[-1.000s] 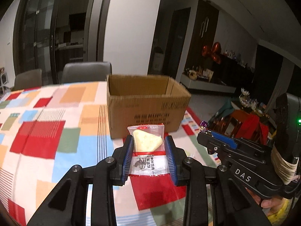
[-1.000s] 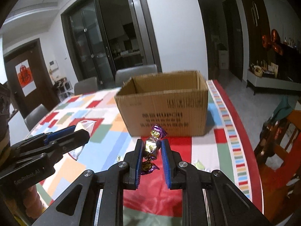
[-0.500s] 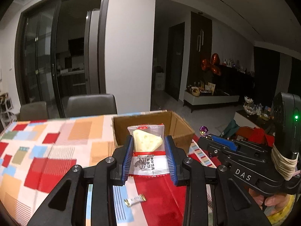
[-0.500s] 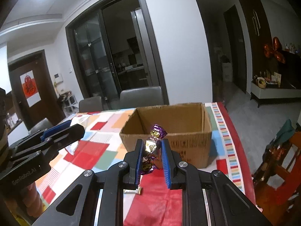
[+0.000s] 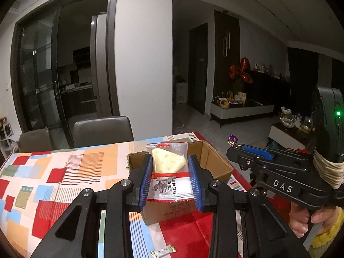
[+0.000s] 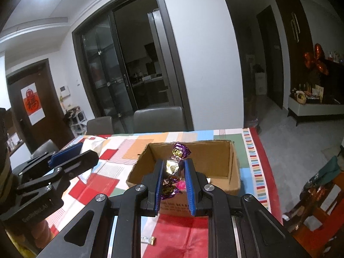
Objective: Organize snacks
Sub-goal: 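Carry both items over the box and open both grippers to drop them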
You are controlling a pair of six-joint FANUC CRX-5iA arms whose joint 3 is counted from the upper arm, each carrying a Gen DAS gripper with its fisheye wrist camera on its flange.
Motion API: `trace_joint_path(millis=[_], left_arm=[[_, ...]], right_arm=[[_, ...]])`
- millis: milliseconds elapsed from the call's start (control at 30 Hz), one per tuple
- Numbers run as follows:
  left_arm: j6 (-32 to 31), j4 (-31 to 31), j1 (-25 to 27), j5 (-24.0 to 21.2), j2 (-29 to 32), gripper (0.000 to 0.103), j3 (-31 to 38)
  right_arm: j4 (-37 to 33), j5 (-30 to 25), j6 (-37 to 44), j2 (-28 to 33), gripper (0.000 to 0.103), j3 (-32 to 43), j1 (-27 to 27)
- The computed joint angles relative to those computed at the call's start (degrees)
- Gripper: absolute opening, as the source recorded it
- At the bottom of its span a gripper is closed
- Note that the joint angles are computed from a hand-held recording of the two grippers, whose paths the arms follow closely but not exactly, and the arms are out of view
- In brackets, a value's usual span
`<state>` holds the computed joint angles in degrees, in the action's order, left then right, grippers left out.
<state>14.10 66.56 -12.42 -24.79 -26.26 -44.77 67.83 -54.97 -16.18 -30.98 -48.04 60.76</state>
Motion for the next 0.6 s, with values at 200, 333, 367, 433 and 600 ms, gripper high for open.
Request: trace_joint_path(millis=[200, 333, 367, 433, 600], left_arm=[[3.5, -3.1, 0.8, -4.4, 7.3, 0.034, 5.8], [5.5, -5.2, 1.2, -5.3, 11.0, 0.033, 8.7], [5.6, -5.5, 1.2, -5.6, 12.0, 0.033, 9.4], [6.7, -6.8, 1.0, -5.0, 13.3, 0.034, 10.5], [9.9, -10.5, 1.6, -7.1, 17.6, 0.034, 14.2]], right_arm=[[-2.6, 6.6, 4.5, 2.3, 0.021, 1.6, -6.7], [-4.1, 10.2, 7.1, 4.4, 0.021, 2.8, -10.3], [-4.8, 11.1, 8.2, 4.9, 0.021, 3.1, -11.2], [-5.8, 12.2, 9.4, 6.0, 0.021, 3.8, -12.4], [-9.2, 13.9, 12.3, 8.4, 0.021, 5.3, -14.6]])
